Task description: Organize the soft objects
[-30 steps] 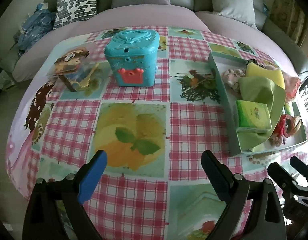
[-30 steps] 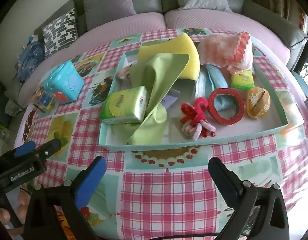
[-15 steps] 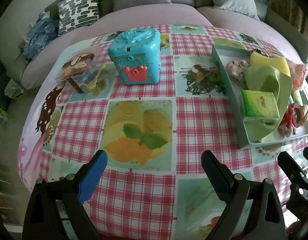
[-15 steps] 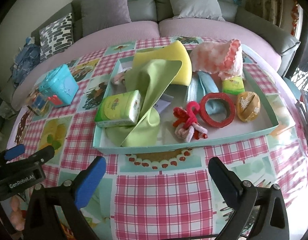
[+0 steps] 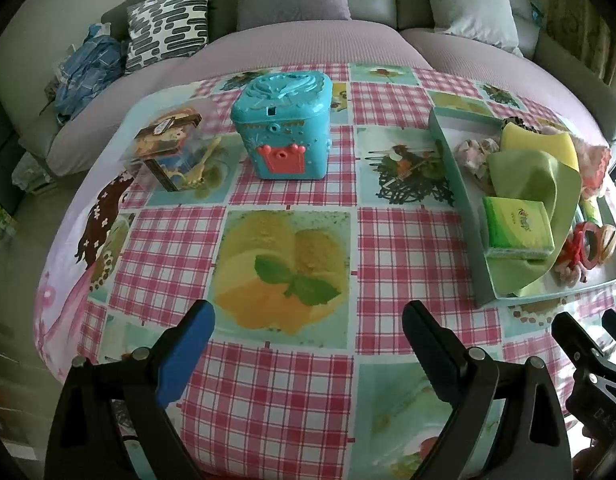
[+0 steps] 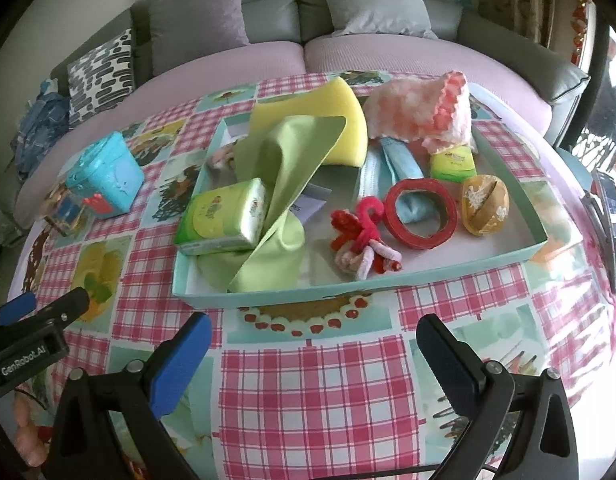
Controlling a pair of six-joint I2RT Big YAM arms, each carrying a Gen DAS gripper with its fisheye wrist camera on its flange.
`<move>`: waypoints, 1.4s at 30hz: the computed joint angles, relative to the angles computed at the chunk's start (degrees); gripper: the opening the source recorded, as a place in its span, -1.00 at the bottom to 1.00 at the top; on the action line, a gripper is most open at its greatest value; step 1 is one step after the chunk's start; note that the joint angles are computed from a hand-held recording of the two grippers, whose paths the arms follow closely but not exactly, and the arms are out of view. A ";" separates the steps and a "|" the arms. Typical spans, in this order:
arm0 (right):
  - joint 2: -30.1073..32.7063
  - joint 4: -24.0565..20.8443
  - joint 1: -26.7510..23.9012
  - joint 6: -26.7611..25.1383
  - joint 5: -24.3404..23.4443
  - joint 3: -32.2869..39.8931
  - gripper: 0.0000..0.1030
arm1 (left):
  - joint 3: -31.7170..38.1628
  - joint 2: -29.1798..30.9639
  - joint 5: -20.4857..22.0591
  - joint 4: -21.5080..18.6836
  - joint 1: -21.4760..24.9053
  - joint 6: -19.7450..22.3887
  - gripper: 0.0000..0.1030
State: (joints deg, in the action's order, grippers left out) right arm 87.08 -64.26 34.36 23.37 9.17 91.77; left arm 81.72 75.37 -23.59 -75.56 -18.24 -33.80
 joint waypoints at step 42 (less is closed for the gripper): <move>0.07 -0.95 0.22 0.51 1.61 0.34 1.00 | -0.04 -0.02 -1.10 -0.36 -0.29 -0.49 0.84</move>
State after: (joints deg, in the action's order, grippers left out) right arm 87.15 -65.21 34.58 23.88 10.78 92.11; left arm 81.68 75.35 -24.69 -75.92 -18.53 -34.28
